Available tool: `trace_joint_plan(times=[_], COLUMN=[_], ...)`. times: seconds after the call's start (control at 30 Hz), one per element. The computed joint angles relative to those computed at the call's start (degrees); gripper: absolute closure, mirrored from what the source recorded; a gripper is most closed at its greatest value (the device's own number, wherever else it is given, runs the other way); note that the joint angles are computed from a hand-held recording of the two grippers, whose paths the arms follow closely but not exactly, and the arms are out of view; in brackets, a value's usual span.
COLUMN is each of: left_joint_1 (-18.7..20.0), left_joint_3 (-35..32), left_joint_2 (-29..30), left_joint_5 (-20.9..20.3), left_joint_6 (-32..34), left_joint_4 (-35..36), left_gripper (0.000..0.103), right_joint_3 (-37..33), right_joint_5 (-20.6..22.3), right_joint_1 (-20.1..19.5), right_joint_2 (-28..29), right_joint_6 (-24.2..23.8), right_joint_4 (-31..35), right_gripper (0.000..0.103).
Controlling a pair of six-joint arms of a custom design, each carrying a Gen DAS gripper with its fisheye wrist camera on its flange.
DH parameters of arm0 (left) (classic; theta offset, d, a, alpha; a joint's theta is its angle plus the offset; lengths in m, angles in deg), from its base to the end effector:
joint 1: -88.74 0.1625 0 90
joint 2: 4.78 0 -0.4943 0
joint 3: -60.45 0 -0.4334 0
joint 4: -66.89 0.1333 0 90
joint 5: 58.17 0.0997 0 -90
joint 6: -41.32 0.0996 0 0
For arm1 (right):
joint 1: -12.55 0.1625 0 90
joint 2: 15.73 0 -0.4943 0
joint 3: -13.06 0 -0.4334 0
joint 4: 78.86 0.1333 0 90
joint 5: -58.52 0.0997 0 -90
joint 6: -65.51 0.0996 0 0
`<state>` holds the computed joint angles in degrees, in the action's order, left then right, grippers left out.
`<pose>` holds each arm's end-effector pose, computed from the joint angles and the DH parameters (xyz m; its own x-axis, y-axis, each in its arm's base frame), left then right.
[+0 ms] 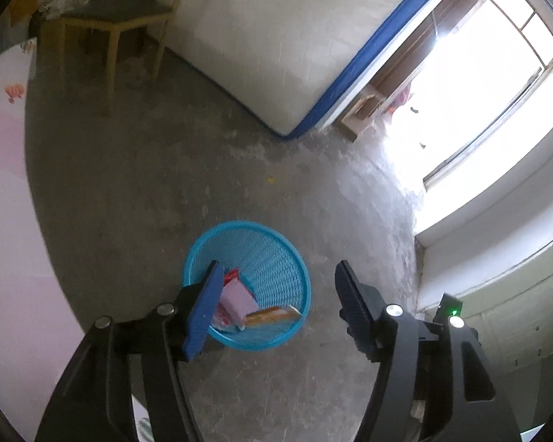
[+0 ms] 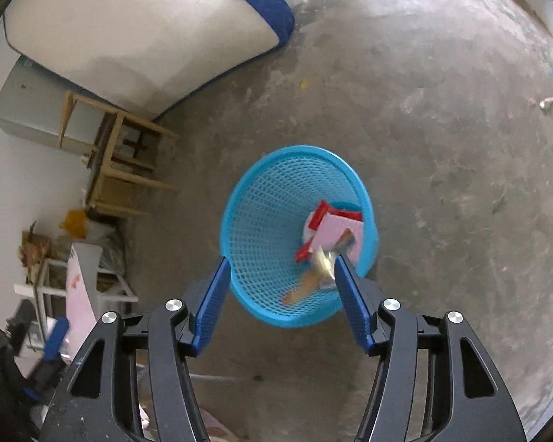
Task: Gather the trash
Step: 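Carry both items over the blue basket and open both grippers, then swing both grippers back over the table toward the tissue box and dome lid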
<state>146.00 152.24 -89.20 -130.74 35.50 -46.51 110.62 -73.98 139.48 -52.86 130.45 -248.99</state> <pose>-0.1873 -0.5929 0.5351 -0.8956 0.3621 -0.2584 0.4312 0.8495 -0.3039 0.4893 -0.5411 0.0484 -0.8200 0.5712 -0.0360 0.4182 0.5551 -0.7190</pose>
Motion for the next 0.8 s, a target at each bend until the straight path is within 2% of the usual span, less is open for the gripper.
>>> trace_joint_plan(times=[0.23, 0.47, 0.67, 0.8], left_joint_1=[-1.4, -2.9, -3.1, -2.8], left_joint_3=[0.2, -0.5, -1.0, -1.7], left_joint_2=[-3.6, -8.3, -14.4, -17.6], left_joint_5=[0.0, 2.3, 9.4, 15.4], left_joint_6=[0.4, 1.8, 2.0, 1.8], left_joint_4=[-3.8, -5.6, -5.3, -4.7], left_gripper=[0.04, 0.033, 0.03, 0.029], right_joint_3=[-2.2, -10.9, -22.7, -32.1], right_joint_5=[-1.2, 0.2, 2.2, 6.4], right_joint_1=[1.2, 3.1, 5.5, 6.8], right_joint_2=[0.0, 3.4, 9.0, 13.8], right_joint_6=[-4.4, -14.9, -27.7, -34.1], right_joint_4=[-0.9, 0.7, 4.4, 10.7], right_gripper=[0.044, 0.037, 0.03, 0.03])
